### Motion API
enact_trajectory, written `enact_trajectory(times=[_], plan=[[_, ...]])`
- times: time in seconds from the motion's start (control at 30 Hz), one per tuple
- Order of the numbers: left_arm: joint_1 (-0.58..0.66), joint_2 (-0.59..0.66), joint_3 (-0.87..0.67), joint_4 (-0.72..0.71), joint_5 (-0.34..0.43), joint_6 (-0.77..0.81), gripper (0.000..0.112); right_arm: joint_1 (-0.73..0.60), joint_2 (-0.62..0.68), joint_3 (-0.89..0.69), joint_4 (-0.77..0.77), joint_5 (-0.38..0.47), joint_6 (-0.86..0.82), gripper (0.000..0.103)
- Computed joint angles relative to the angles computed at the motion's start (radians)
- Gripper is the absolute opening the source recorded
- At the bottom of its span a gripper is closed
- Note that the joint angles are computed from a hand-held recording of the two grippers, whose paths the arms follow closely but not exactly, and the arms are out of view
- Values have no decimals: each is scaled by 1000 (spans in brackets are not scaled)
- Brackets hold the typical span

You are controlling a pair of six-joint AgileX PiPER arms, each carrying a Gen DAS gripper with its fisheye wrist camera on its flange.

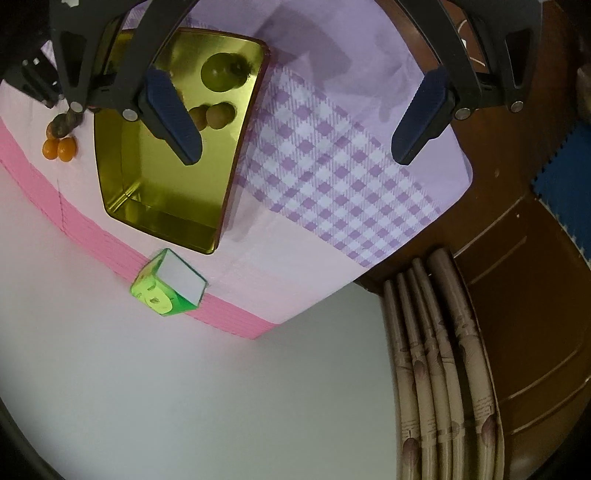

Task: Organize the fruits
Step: 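Carry the red tomato into the tin tray and open the right tool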

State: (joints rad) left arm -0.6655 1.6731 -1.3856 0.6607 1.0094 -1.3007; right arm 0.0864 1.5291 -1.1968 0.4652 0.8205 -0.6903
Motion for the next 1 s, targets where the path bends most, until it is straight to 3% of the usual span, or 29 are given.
enact_trajectory(times=[1.0], plan=[[5, 32, -17, -30, 1, 42, 102, 70, 42, 47, -87, -63, 61, 33]])
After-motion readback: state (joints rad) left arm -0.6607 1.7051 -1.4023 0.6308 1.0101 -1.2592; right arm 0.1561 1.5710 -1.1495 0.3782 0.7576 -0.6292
